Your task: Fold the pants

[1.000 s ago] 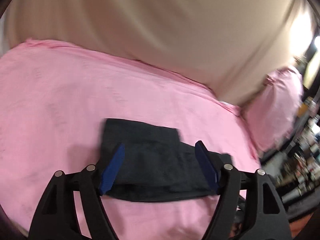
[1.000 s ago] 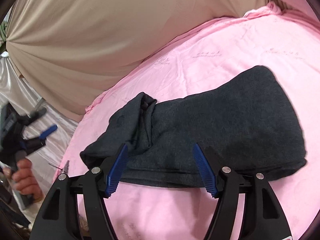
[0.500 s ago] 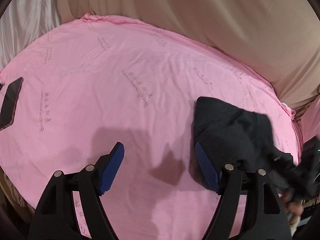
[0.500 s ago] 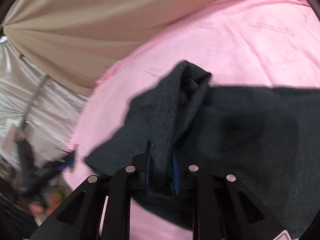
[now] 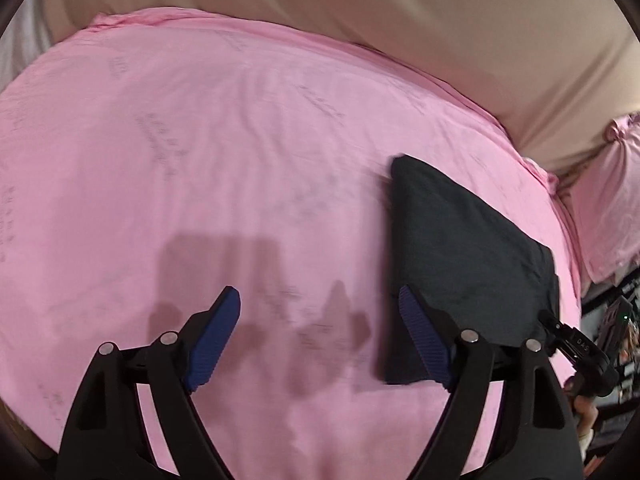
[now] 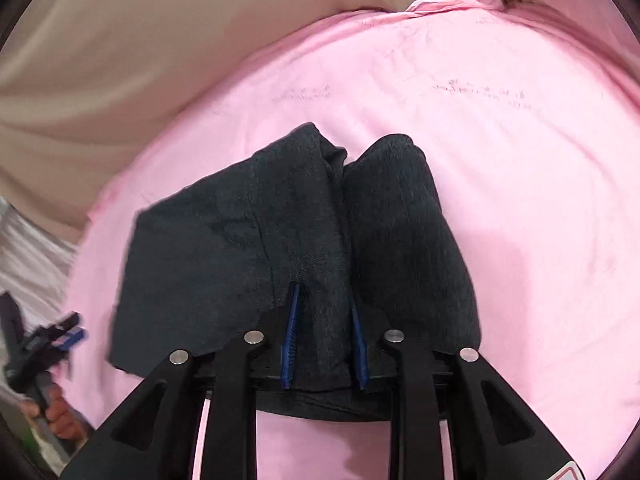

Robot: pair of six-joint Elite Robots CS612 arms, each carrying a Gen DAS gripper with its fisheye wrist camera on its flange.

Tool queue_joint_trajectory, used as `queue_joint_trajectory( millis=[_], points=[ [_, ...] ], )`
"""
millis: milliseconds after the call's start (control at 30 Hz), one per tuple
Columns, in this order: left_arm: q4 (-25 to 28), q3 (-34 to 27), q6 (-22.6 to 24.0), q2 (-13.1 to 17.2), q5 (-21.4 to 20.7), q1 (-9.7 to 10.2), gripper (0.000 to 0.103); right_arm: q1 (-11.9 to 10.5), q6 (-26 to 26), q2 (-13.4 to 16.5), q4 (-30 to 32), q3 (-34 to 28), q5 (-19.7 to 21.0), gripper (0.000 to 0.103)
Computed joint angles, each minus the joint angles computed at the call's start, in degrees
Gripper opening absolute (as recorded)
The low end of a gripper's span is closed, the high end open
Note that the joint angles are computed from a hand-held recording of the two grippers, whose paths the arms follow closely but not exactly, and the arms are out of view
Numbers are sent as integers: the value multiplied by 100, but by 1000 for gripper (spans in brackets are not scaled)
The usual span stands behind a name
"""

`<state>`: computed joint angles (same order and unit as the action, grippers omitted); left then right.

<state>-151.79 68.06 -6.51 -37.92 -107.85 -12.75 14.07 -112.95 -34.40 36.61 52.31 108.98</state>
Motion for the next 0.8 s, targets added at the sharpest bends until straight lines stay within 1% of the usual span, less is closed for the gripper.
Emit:
queue_joint_trajectory(
  millis=[33,67,100,133,167,200,233,300,333,367,400,433,467,500,533,567,600,633,667,700,733,767,800],
  points=[
    [27,-17,31,5,-48,-22,82,36,-80,-49,-23,24,167,32],
    [70,-43,87,13,-115,-57,86,66,-234,-110,-113,59,335,44],
    [89,-57,98,19,-138,-75,86,71,-366,-127,-140,45,401,49],
    [123,-73,107,29,-130,-110,86,67,-459,-81,22,-69,474,51],
    [149,-84,112,34,-109,-131,86,51,-519,43,256,-301,519,51],
    [165,-91,110,39,-100,-152,86,20,-583,114,376,-397,485,52],
    [160,-79,109,35,-86,-178,86,-34,-619,175,444,-449,303,55],
    [93,-34,133,12,1,-218,86,-123,-642,206,383,-423,-17,55],
    [24,15,169,-12,87,-244,86,-136,-682,275,394,-520,-91,50],
    [-62,76,243,-43,236,-285,86,-131,-731,317,383,-605,-108,36],
    [-140,127,327,-68,386,-325,86,-134,-763,339,373,-663,-104,29],
    [-214,180,421,-93,538,-365,86,-128,-806,274,260,-604,-93,18],
    [-246,203,484,-111,638,-395,87,-117,-868,110,-25,-400,-48,14],
    [-283,233,551,-129,715,-423,87,-81,-918,-49,-281,-206,48,14],
    [-300,245,587,-139,727,-431,87,-25,-1027,-271,-566,43,190,13],
    [-331,266,609,-155,686,-433,88,32,-1116,-377,-610,132,381,13],
    [-366,283,593,-164,644,-427,91,94,-1138,-400,-494,128,637,13],
    [-399,296,570,-166,607,-418,93,143,-1057,-359,-223,69,864,13],
    [-401,274,518,-137,565,-411,94,138,-901,-245,136,-34,885,15],
    [-320,218,497,-92,550,-417,94,88,-663,-80,544,-179,715,16],
    [-182,145,461,-41,512,-417,94,21,-453,14,711,-158,442,17],
    [54,15,396,40,370,-403,94,7,-200,21,638,-32,386,21],
    [169,-44,361,82,281,-396,94,38,-117,-104,326,177,473,21]
  ],
)
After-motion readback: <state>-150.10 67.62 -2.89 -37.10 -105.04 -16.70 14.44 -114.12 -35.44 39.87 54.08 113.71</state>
